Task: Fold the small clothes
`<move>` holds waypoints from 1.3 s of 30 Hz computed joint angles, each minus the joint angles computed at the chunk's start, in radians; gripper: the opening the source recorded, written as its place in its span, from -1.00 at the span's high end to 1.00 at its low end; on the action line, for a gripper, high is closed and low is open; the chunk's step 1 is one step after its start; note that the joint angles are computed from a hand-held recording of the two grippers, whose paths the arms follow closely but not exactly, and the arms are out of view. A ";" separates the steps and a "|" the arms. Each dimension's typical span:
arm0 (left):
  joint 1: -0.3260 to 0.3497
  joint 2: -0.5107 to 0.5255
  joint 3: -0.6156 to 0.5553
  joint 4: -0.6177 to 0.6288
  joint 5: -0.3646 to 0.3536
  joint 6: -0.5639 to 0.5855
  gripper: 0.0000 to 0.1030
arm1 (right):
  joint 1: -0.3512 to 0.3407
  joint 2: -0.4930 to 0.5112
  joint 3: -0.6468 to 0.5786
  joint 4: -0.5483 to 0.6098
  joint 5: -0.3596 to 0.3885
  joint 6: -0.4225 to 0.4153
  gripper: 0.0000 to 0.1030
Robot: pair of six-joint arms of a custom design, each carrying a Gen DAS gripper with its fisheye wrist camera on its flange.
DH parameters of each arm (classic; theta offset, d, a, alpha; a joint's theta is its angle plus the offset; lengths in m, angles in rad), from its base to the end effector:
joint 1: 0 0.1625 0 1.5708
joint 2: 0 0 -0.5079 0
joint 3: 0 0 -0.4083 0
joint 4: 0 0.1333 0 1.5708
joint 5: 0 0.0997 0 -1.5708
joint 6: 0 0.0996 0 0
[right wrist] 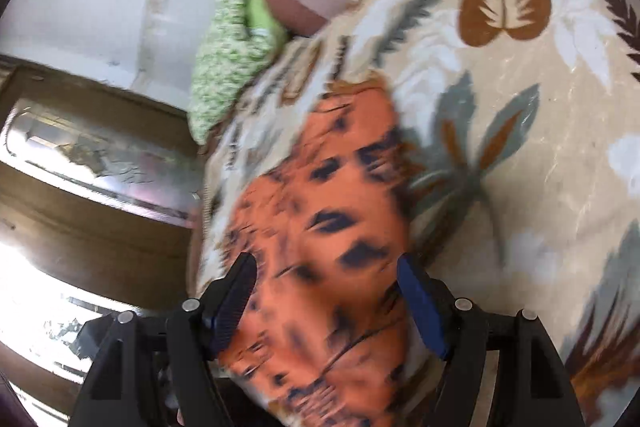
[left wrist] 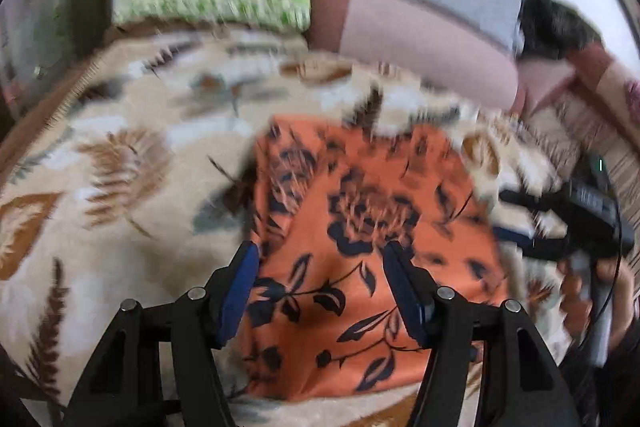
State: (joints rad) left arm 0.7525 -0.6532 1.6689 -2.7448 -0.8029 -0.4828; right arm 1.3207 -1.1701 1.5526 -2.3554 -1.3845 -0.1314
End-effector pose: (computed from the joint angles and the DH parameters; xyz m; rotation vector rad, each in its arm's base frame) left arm -0.3932 -0.6456 0.0691 0.3402 2.4912 -0.7735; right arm -0.0279 -0.7225 0.4267 0.1196 2.9660 -0.6465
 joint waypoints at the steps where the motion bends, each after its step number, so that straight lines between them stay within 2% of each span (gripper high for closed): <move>1: 0.007 0.011 -0.013 0.038 0.007 -0.019 -0.27 | -0.005 0.017 -0.021 0.020 0.008 0.003 -0.47; 3: 0.016 0.027 -0.027 0.089 0.029 -0.033 -0.30 | -0.018 0.063 -0.074 0.064 0.044 0.030 -0.47; 5: 0.023 0.026 -0.019 0.071 0.026 -0.027 -0.43 | -0.027 0.080 -0.091 0.058 0.077 0.037 -0.47; 7: 0.042 0.024 -0.022 0.074 -0.010 -0.055 -0.51 | -0.035 0.102 -0.117 0.085 0.130 0.038 -0.50; 9: 0.052 0.019 -0.014 0.061 -0.028 -0.072 -0.61 | -0.028 0.126 -0.150 0.117 0.118 0.042 -0.44; 10: 0.053 0.020 -0.014 0.060 -0.026 -0.072 -0.61 | -0.017 0.133 -0.164 0.128 0.088 0.026 -0.26; 11: 0.051 0.020 -0.010 0.052 -0.024 -0.066 -0.61 | -0.007 0.129 -0.158 0.112 0.056 0.027 0.17; 12: 0.050 0.022 -0.009 0.047 -0.023 -0.060 -0.61 | 0.003 0.117 -0.134 0.064 0.012 0.030 0.27; 14: 0.049 0.028 -0.008 0.033 -0.024 -0.044 -0.63 | 0.006 0.121 -0.107 0.002 -0.061 0.045 0.32; 15: 0.049 0.033 -0.014 0.040 -0.025 -0.042 -0.63 | -0.009 0.132 -0.103 -0.012 -0.060 0.099 0.36; 16: 0.047 0.037 -0.022 0.050 -0.015 -0.042 -0.63 | -0.022 0.129 -0.098 -0.020 -0.024 0.124 0.36; 19: 0.037 0.038 -0.035 0.094 0.018 -0.052 -0.63 | -0.010 0.100 -0.073 -0.042 0.013 0.104 0.24; 20: 0.034 0.033 -0.034 0.105 0.024 -0.055 -0.63 | -0.010 0.090 -0.066 -0.047 0.013 0.122 0.19; 21: 0.025 0.026 -0.028 0.110 0.040 -0.061 -0.63 | -0.013 0.075 -0.050 -0.062 0.009 0.142 -0.11; 23: 0.016 0.018 -0.018 0.100 0.057 -0.072 -0.62 | -0.017 0.039 -0.008 -0.093 0.000 0.172 -0.40; 28: -0.001 0.008 0.011 0.019 0.048 -0.026 -0.62 | -0.031 -0.018 0.062 -0.008 0.060 0.083 -0.42; 30: 0.000 0.009 0.012 0.022 0.049 -0.039 -0.62 | -0.020 -0.017 0.080 -0.025 0.040 0.080 -0.46; 32: 0.005 0.015 0.002 0.049 0.040 -0.048 -0.62 | -0.020 -0.009 0.079 0.005 0.038 0.078 -0.47; 34: 0.018 0.029 -0.026 0.142 0.038 -0.077 -0.62 | 0.001 0.002 0.062 0.046 -0.020 0.032 -0.31; 35: 0.020 0.031 -0.025 0.144 0.033 -0.084 -0.63 | 0.016 -0.011 0.076 0.015 -0.060 0.018 0.11; 36: 0.023 0.029 -0.018 0.127 0.023 -0.083 -0.63 | 0.026 -0.025 0.091 -0.019 -0.070 0.018 0.30; 38: 0.024 0.028 -0.015 0.118 0.015 -0.079 -0.63 | 0.045 -0.041 0.111 -0.055 -0.140 0.005 0.35; 39: 0.025 0.032 -0.021 0.130 0.013 -0.078 -0.63 | 0.043 -0.022 0.105 -0.041 -0.198 0.028 0.35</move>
State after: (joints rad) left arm 0.7779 -0.6212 1.6475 -2.6151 -0.7897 -0.5604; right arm 1.3639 -1.1921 1.6573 -2.3968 -1.5830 -0.1030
